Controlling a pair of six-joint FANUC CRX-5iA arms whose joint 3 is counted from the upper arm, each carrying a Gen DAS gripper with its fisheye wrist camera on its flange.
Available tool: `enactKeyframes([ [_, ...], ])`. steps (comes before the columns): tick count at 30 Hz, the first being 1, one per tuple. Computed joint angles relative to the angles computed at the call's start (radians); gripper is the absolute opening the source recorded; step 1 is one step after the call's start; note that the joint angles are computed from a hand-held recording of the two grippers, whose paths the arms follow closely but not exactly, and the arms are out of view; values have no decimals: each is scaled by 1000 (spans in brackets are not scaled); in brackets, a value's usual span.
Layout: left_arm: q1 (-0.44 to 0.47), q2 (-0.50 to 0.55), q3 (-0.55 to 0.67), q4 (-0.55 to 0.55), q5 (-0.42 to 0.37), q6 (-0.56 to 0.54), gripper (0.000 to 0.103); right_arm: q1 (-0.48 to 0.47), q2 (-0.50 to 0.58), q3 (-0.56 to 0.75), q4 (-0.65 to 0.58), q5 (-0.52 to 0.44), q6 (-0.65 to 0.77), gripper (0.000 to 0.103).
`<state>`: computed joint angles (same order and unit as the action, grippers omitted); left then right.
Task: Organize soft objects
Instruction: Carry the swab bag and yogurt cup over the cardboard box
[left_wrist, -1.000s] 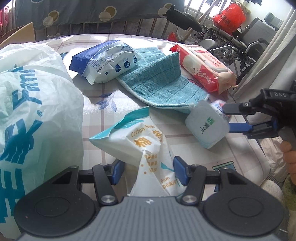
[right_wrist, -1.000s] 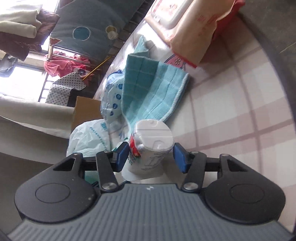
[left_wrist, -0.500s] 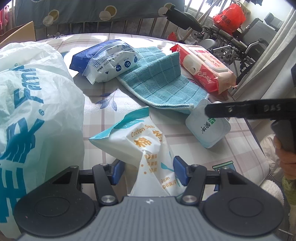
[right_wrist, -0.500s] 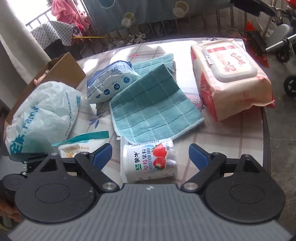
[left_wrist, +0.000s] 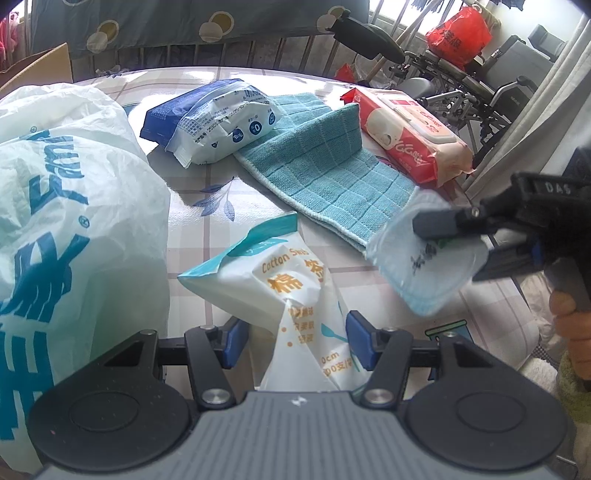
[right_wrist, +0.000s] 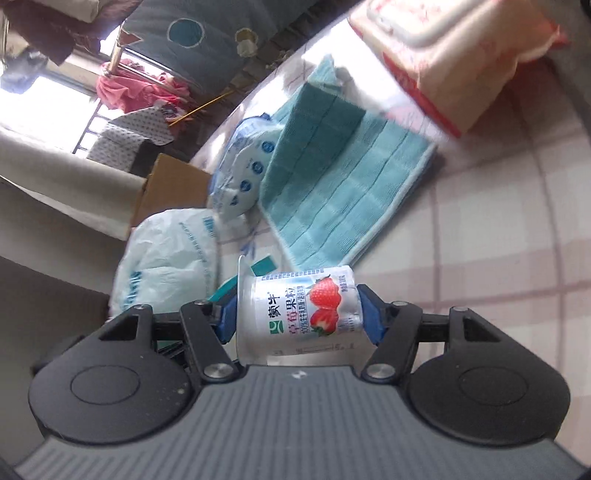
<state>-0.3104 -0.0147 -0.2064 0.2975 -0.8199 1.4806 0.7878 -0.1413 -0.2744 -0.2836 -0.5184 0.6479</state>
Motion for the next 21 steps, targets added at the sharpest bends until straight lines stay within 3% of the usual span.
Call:
enactKeyframes([
  [1, -1, 0, 1, -2, 0, 1, 59, -30, 7, 16, -104, -17, 79, 65],
  [3, -2, 1, 4, -6, -2, 4, 59, -40, -4, 1, -155, 2, 87, 64],
  [4, -2, 1, 4, -6, -2, 4, 59, -29, -17, -17, -102, 10, 41, 65],
  [8, -2, 5, 11, -7, -9, 11, 59, 55, -78, -142, 313, 47, -332, 68],
  [12, -1, 11, 18, -3, -17, 21, 59, 95, -102, -184, 522, 7, -471, 72],
  [15, -5, 20, 32, -16, -26, 39, 62, 126, -87, -156, 597, -38, -426, 83],
  [21, -17, 35, 59, -44, -40, 74, 69, 167, 28, 6, 592, -212, -200, 88],
])
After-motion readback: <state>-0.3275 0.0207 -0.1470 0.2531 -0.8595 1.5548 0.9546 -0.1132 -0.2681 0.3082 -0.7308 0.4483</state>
